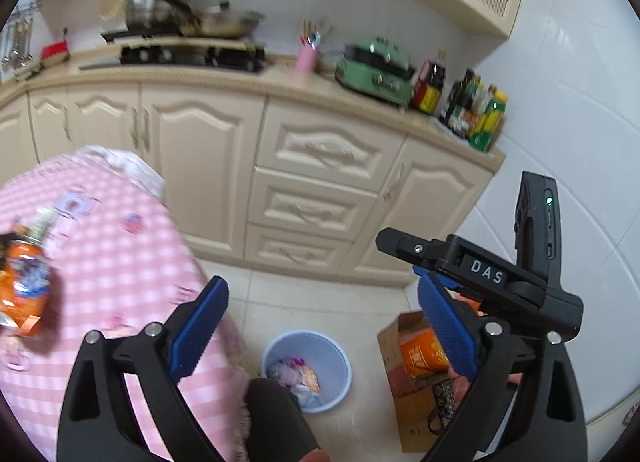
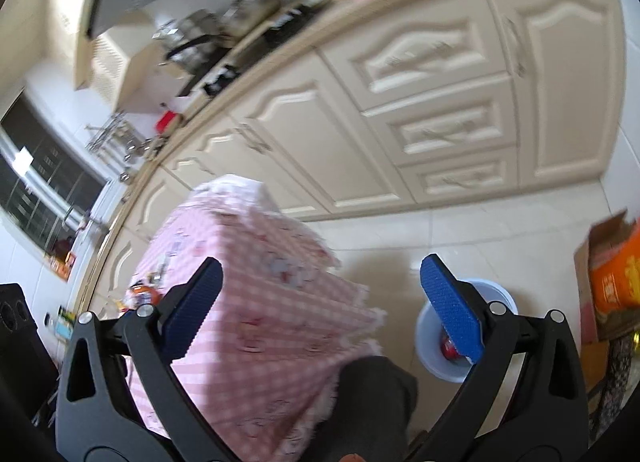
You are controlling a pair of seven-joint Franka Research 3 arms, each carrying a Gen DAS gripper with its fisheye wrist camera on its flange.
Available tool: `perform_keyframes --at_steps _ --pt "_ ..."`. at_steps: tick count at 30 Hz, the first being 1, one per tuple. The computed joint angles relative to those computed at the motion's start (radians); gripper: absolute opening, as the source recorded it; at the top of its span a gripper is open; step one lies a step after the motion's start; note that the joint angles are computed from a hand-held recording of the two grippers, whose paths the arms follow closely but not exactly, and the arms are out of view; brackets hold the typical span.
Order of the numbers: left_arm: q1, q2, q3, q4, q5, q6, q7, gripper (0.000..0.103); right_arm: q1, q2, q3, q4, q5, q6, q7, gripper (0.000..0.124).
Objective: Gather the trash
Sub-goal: 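Return both open tools from the bin to the table, then grasp the orange lollipop with the left tool while the right tool grasps the crushed orange can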
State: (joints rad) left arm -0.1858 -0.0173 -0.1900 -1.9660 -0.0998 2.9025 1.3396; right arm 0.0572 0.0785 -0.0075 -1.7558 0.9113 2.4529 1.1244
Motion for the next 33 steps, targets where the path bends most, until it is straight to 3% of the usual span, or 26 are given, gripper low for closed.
perform_keyframes --at_steps 11,19,28,33 --pt "0.055 -0.277 0.083 -0.231 0.147 0.07 -0.122 0.097 0.121 -0.1 0.047 0.007 -0.024 0.047 -0.046 0.097" --pt "0.171 -0.45 0.111 -0.383 0.265 0.082 -0.21 0.097 0.212 -0.106 0.081 0.025 -0.081 0.075 -0.042 0.097" --pt "0.258 -0.567 0.174 -0.498 0.326 0.068 -0.234 0.097 0.273 -0.089 0.108 0.039 -0.134 0.091 -0.037 0.097" --pt "0.301 -0.592 0.176 -0.532 0.355 0.064 -0.222 0.097 0.288 -0.077 0.115 0.047 -0.159 0.098 -0.032 0.097"
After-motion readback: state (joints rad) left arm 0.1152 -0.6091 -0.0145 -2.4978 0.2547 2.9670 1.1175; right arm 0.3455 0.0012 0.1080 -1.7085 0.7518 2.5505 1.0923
